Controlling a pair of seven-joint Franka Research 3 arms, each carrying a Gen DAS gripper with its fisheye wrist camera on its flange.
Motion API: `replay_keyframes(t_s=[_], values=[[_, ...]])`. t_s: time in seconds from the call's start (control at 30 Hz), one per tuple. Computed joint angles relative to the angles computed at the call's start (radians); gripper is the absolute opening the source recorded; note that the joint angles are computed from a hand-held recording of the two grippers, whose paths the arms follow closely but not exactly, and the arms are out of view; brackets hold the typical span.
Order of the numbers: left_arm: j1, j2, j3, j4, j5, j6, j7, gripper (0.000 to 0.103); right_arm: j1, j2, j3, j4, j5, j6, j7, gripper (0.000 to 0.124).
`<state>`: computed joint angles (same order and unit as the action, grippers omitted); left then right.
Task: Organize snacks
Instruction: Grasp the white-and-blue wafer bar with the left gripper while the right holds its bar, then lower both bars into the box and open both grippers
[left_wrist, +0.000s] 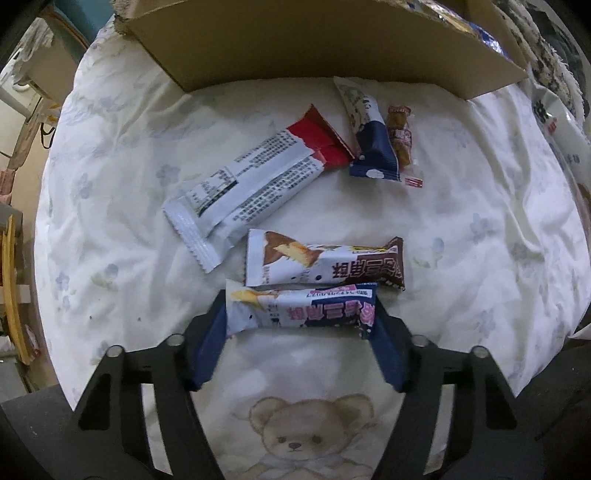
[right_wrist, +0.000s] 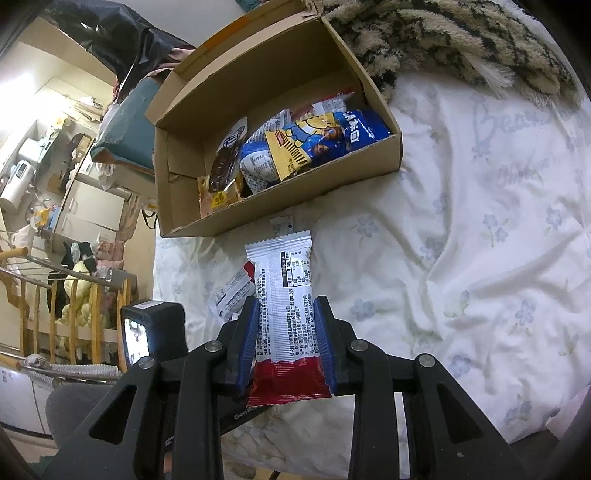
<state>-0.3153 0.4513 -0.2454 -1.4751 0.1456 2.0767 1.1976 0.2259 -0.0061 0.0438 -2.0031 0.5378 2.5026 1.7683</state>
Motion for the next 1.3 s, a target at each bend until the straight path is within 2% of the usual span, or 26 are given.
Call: replay_keyframes(t_s=[0.1, 0.47, 0.73, 0.93, 1.0, 1.3], values=[[0.004, -0.026, 0.0, -0.027, -0.001, 0.007, 0.001, 0.059, 0.001, -0.002, 0.001, -0.001, -0.003, 0.003, -0.002, 0.032], [0.042, -0.191, 0.009, -0.17, 0.006, 0.054, 0.012, 0.059, 0.003, -0.009, 0.001, -0.005, -0.025, 0.005, 0.004, 0.032], [0.054, -0.313, 0.027, -0.231, 0.107, 0.171, -0.044, 0.059, 0.007, -0.032, 0.001, -0.025, -0.015, 0.03, -0.01, 0.032], [0.051, -0.292, 0.028, -0.177, 0.163, 0.211, -0.075, 0.059, 0.01, -0.043, 0.001, -0.026, -0.008, 0.069, -0.032, 0.032], [0.031, -0.242, 0.026, -0.117, 0.208, 0.211, -0.1, 0.059, 0.011, -0.048, 0.001, -0.028, 0.002, 0.088, -0.043, 0.032], [0.01, -0.146, 0.041, 0.037, 0.253, 0.228, -0.052, 0.059, 0.004, -0.035, -0.007, 0.017, 0.0, 0.146, -0.094, 0.032]])
